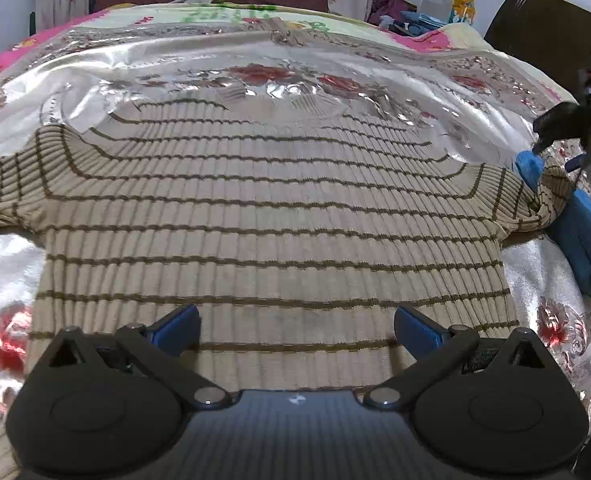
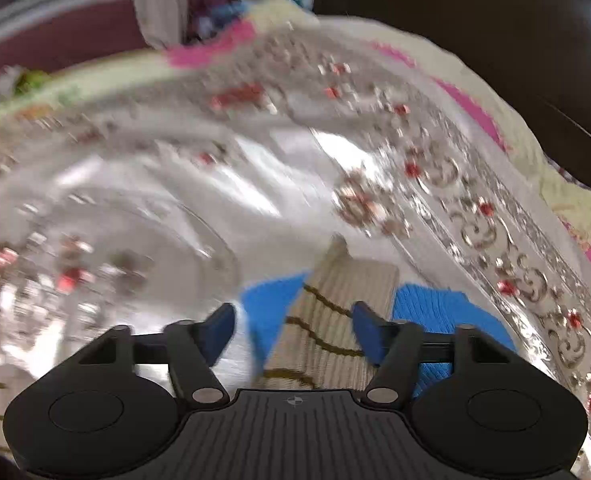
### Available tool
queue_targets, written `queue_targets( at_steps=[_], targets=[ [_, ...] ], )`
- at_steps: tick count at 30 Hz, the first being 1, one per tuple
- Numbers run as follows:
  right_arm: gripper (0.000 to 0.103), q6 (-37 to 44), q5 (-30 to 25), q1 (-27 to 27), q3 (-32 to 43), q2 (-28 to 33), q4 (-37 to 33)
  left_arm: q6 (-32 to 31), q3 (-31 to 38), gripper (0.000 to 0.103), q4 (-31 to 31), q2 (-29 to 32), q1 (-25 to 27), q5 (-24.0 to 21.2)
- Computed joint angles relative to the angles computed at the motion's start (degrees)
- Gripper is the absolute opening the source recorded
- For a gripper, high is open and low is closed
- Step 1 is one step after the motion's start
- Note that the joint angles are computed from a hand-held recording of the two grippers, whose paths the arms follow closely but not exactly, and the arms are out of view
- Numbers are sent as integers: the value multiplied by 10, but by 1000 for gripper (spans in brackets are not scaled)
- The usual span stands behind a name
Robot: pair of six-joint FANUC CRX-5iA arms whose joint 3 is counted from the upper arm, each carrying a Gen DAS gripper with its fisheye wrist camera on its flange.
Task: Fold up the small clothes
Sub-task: 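Lift the sleeve cuff with the right tool and carry it across the sweater body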
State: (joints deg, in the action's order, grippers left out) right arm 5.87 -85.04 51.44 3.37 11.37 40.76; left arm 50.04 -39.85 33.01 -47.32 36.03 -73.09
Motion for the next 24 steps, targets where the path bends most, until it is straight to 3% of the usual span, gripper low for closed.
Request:
queue_targets(
  at_steps=[4, 10, 17, 24],
  targets=[
    [48, -24, 1, -6, -13, -3, -15, -11, -7, 103, 7, -1, 9, -6],
    [9, -81, 17, 8, -44, -56, -28, -30, -16, 103, 34, -4, 43, -30],
    [8, -155, 74, 51, -98, -140, 19, -46, -21, 103, 59, -12, 81, -61],
    [8, -130, 199, 107, -60, -129, 80, -81, -22, 103, 96, -32, 150, -96]
  ],
)
